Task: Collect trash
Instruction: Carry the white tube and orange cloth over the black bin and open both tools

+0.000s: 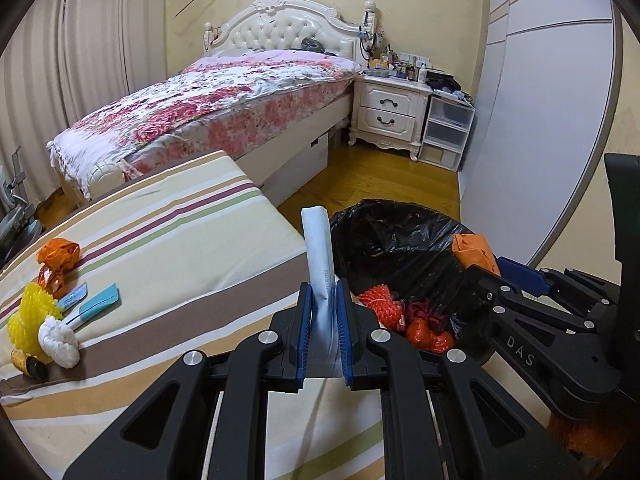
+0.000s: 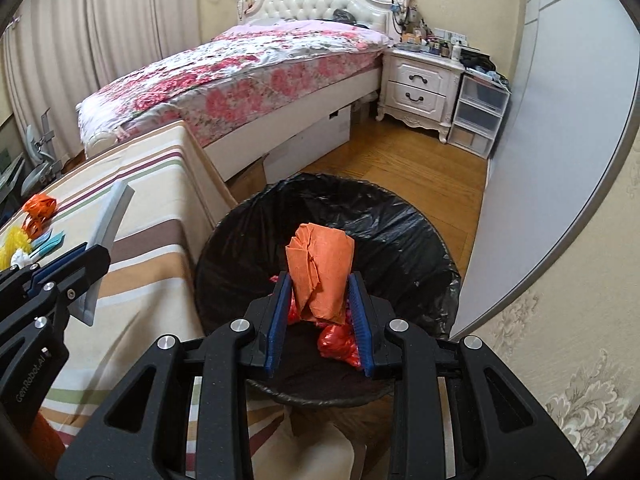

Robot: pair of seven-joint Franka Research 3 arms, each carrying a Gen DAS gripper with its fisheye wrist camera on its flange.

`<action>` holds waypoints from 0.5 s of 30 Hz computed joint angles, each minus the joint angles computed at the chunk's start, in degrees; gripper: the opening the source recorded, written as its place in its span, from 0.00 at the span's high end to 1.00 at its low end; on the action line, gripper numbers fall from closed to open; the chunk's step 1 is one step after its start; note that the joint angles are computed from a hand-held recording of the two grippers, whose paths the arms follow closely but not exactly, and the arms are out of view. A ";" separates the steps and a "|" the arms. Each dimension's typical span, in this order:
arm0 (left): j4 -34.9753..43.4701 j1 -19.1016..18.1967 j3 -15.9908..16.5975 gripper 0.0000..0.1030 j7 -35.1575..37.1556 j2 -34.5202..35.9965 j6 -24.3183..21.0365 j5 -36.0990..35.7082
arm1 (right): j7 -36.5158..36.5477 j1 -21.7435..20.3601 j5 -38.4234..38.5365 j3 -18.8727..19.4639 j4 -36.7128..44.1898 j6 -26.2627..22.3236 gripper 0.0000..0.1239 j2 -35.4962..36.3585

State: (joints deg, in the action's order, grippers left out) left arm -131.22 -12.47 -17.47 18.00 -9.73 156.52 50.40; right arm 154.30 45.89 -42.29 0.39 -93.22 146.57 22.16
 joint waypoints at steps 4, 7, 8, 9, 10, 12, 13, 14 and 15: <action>3.00 -0.45 0.16 0.87 1.05 3.33 -0.84 0.35 | 1.00 -0.41 -0.30 -0.53 -0.27 0.02 0.77 -0.02; 4.94 -1.12 0.63 0.87 1.46 5.34 -1.62 0.65 | 1.44 -0.82 -0.09 -0.63 -0.26 0.25 0.77 0.14; 5.45 -1.45 0.73 0.87 1.44 5.79 -2.04 0.70 | 1.39 -1.03 0.04 -0.70 -0.04 0.32 0.77 0.36; 6.11 -1.69 0.95 0.87 1.66 6.45 -2.30 0.65 | 1.47 -1.12 0.13 -0.78 0.06 0.35 0.77 0.48; 6.80 -2.04 1.05 0.87 1.75 7.00 -2.78 0.58 | 1.39 -1.29 0.32 -0.83 0.17 0.46 0.77 0.60; 7.53 -2.70 1.29 0.87 1.71 7.65 -3.60 0.72 | 1.58 -1.48 0.43 -1.07 -0.04 0.79 0.77 0.56; 8.07 -2.94 1.44 0.87 1.74 8.13 -4.03 0.89 | 1.62 -1.50 0.52 -1.10 0.17 0.78 0.77 0.70; 8.61 -3.17 1.60 0.87 1.76 8.61 -4.44 1.07 | 1.69 -1.55 0.54 -1.20 0.24 0.86 0.77 0.79; 9.13 -3.42 1.74 0.87 1.85 9.09 -4.89 1.17 | 1.79 -1.58 0.57 -1.30 0.31 0.90 0.77 0.88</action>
